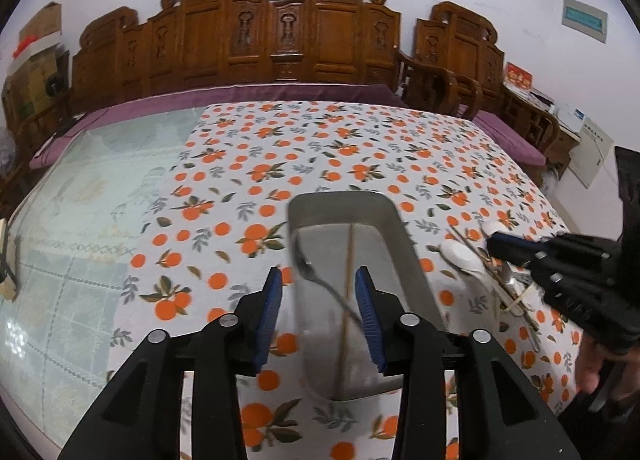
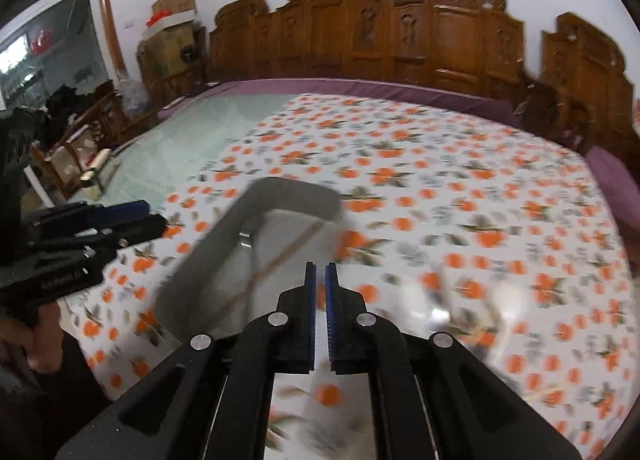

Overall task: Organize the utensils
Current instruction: 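Place the chopstick in the metal tray with the left gripper while the right places the fork there, then grasp a white plastic fork with the left gripper while the right grasps a wooden chopstick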

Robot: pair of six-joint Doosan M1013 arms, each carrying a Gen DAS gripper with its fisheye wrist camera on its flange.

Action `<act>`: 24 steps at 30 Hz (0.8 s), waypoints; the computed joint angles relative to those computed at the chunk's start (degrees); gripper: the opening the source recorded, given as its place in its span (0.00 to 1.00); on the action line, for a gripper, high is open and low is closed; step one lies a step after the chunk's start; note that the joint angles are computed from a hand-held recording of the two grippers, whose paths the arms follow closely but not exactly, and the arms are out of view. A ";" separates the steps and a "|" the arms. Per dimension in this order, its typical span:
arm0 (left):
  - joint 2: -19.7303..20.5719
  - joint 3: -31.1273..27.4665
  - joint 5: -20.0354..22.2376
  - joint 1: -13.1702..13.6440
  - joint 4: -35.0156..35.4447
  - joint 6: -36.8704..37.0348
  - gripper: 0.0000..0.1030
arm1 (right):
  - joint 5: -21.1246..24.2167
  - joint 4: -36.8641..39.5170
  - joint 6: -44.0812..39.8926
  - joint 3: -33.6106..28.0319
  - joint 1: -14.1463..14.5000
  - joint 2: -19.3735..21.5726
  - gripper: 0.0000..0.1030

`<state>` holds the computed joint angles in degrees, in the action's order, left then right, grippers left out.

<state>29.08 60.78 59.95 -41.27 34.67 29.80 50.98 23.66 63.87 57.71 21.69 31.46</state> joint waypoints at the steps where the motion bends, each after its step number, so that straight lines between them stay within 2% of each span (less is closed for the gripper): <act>1: 0.34 -0.47 -0.11 -0.22 0.02 0.55 0.42 | -0.62 -0.79 0.08 0.74 -0.43 -0.54 0.07; 5: 1.44 -2.06 -0.37 -0.83 -0.41 1.56 0.43 | -2.31 -3.36 1.30 3.41 -2.40 -2.17 0.07; 8: 2.22 -3.02 -1.09 -1.31 -1.09 1.96 0.43 | -3.63 -5.75 2.93 5.55 -3.49 -3.19 0.14; 13: 3.52 -4.59 -1.99 -2.46 -0.91 2.95 0.43 | -4.80 -7.87 5.29 8.26 -5.14 -4.01 0.15; 17: 4.30 -5.58 -2.98 -3.03 -1.21 3.55 0.43 | -5.48 -8.84 6.98 9.44 -5.89 -4.13 0.29; 19: 4.73 -6.05 -3.39 -3.30 -1.45 3.82 0.43 | -5.59 -8.93 8.01 9.92 -6.39 -4.14 0.30; 24: 6.30 -7.79 -3.22 -3.82 -2.90 5.92 0.43 | -5.31 -8.59 9.07 10.51 -7.43 -3.70 0.41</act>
<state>35.37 52.99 56.73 -45.09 31.77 35.73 45.66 15.07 72.95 68.22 14.26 27.76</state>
